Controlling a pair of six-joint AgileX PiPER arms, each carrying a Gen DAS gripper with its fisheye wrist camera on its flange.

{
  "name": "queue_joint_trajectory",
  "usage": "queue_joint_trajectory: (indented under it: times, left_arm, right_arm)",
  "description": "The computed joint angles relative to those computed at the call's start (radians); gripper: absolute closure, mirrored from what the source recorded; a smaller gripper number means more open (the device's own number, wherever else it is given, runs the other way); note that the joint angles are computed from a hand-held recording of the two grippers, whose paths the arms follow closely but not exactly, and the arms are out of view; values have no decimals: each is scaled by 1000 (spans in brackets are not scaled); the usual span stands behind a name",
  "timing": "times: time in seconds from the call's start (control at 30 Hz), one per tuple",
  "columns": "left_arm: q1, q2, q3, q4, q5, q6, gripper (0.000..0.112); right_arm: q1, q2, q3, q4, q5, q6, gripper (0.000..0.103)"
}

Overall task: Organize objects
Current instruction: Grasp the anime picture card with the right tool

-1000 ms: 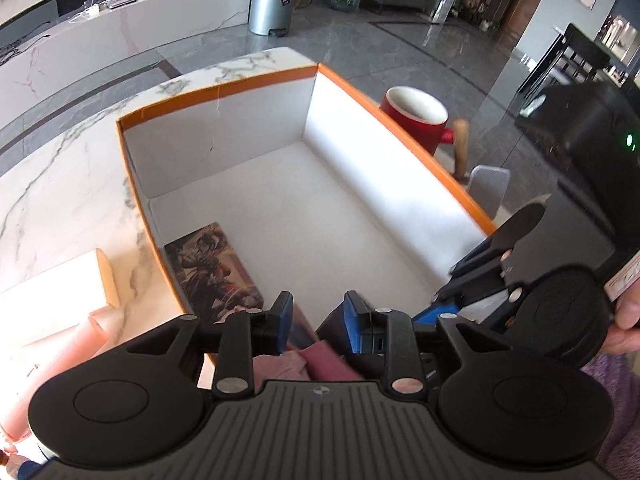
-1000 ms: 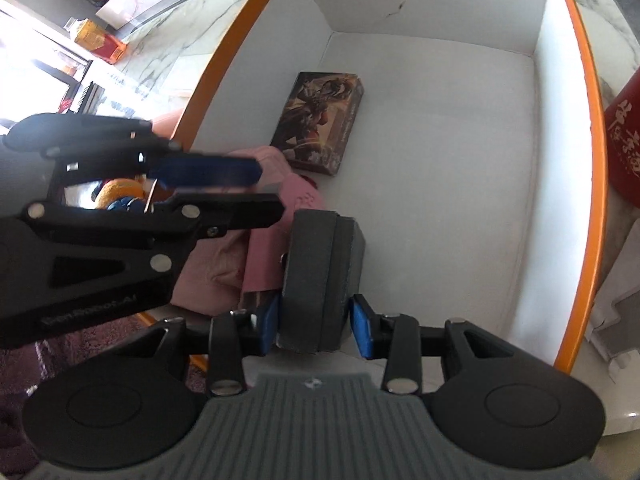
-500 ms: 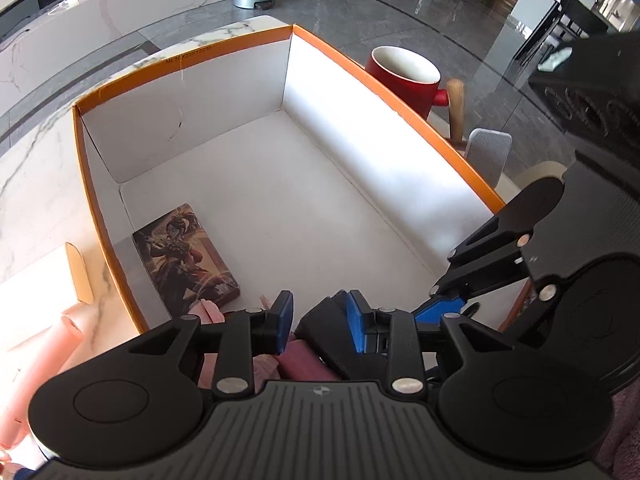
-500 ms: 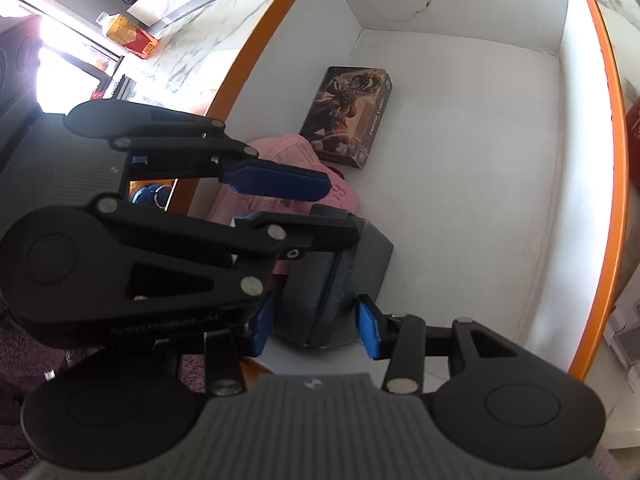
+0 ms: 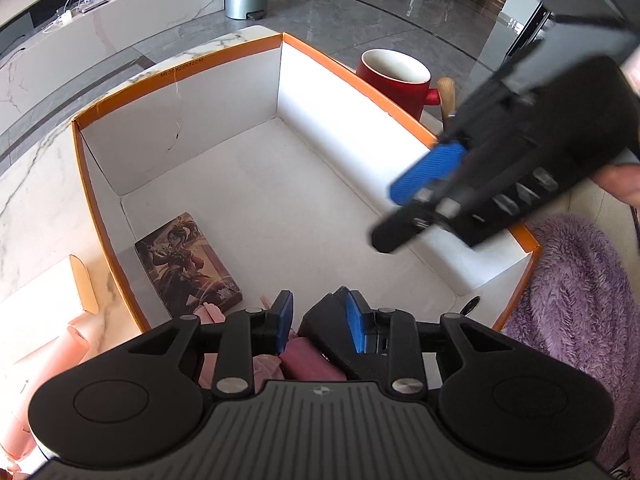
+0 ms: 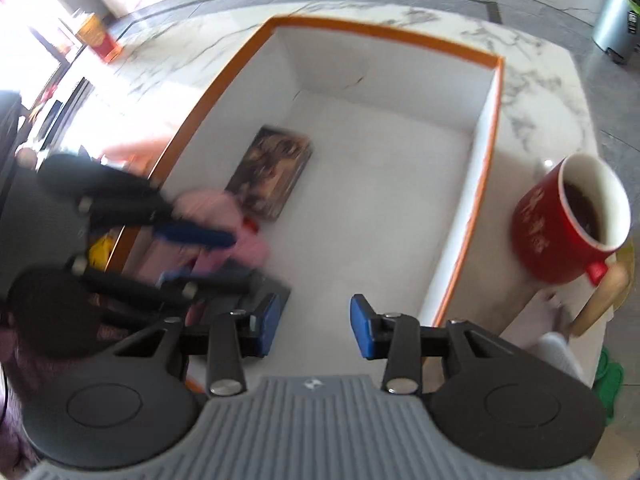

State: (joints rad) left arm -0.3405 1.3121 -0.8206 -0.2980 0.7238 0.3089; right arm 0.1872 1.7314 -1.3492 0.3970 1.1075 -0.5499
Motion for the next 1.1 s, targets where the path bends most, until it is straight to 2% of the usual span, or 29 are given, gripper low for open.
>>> queue_joint_trajectory:
  times: [0.23, 0.37, 0.6, 0.8, 0.97, 1.1]
  left_arm:
    - [27, -10, 14, -67, -16, 84, 73]
    - [44, -4, 12, -96, -19, 116, 70]
    - [132, -61, 4, -142, 12, 184, 69]
    - [198, -104, -15, -75, 12, 141, 69]
    - [255, -73, -29, -17, -15, 63, 69]
    - [304, -46, -39, -73, 11, 130, 71]
  right_arm:
    - [37, 164, -89, 72, -59, 73, 60]
    - [52, 209, -114, 96, -68, 91, 60]
    - [73, 280, -191, 158, -44, 95, 59]
    - [100, 365, -272, 166, -27, 142, 59]
    - [109, 446, -350, 180, 10, 190, 59]
    - [114, 486, -374, 185, 5, 218, 60]
